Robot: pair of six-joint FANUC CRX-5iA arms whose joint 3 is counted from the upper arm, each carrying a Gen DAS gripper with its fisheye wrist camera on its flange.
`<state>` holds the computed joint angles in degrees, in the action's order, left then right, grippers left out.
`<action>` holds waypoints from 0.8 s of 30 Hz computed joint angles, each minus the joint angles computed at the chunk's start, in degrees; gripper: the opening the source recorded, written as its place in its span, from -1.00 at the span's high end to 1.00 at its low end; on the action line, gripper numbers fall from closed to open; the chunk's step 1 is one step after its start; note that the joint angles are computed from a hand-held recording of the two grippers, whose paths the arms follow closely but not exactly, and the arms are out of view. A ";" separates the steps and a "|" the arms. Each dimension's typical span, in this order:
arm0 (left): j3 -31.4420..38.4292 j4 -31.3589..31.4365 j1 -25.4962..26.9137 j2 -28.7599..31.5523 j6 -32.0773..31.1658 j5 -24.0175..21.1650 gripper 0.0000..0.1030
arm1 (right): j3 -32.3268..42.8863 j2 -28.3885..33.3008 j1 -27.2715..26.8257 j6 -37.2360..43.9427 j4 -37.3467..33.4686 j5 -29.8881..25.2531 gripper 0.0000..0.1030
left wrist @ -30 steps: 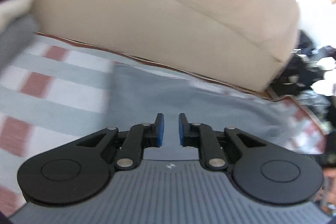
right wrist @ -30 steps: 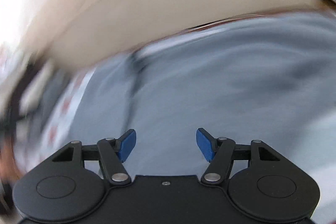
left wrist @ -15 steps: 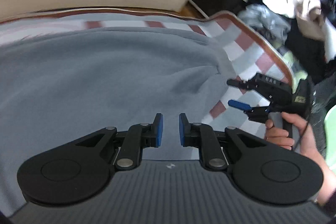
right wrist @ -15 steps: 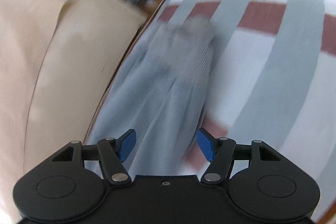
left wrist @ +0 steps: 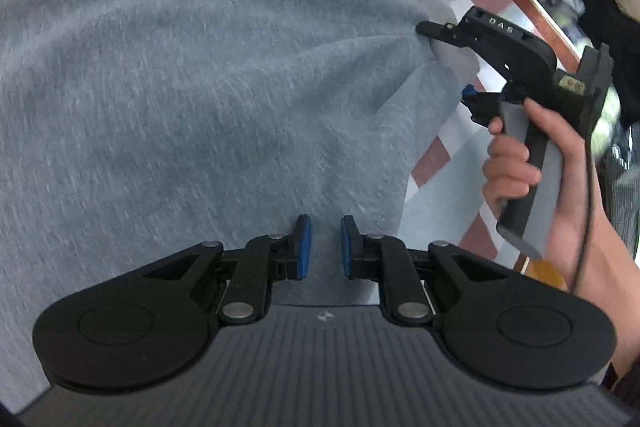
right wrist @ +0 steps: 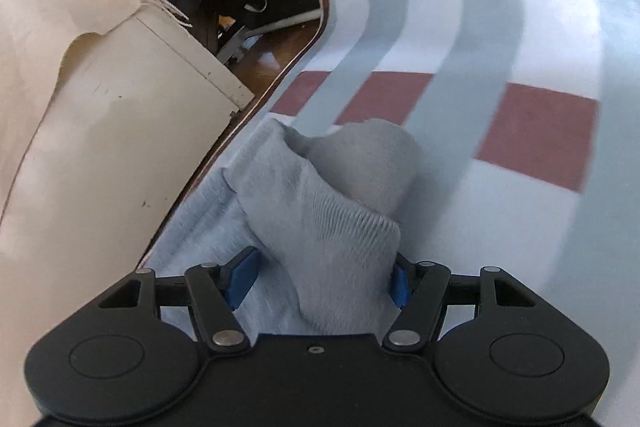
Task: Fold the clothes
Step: 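Grasp the grey sleeve cuff with the right tool and lift it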
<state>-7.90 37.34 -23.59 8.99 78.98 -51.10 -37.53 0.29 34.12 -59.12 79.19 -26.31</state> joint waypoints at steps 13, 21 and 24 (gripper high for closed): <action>-10.16 6.27 6.89 -10.34 2.60 5.44 0.72 | 18.31 7.92 18.38 56.81 -4.80 -23.91 0.67; -13.43 4.41 16.58 -16.50 4.87 5.46 0.72 | 28.66 15.56 26.63 83.01 -20.12 -17.17 0.67; -14.46 3.10 16.61 -17.24 6.91 5.44 0.72 | 33.91 20.57 28.41 96.18 -32.56 -20.22 0.67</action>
<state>-22.36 40.44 -6.97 -8.25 85.88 -45.66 -3.62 20.86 62.53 37.06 46.63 -46.53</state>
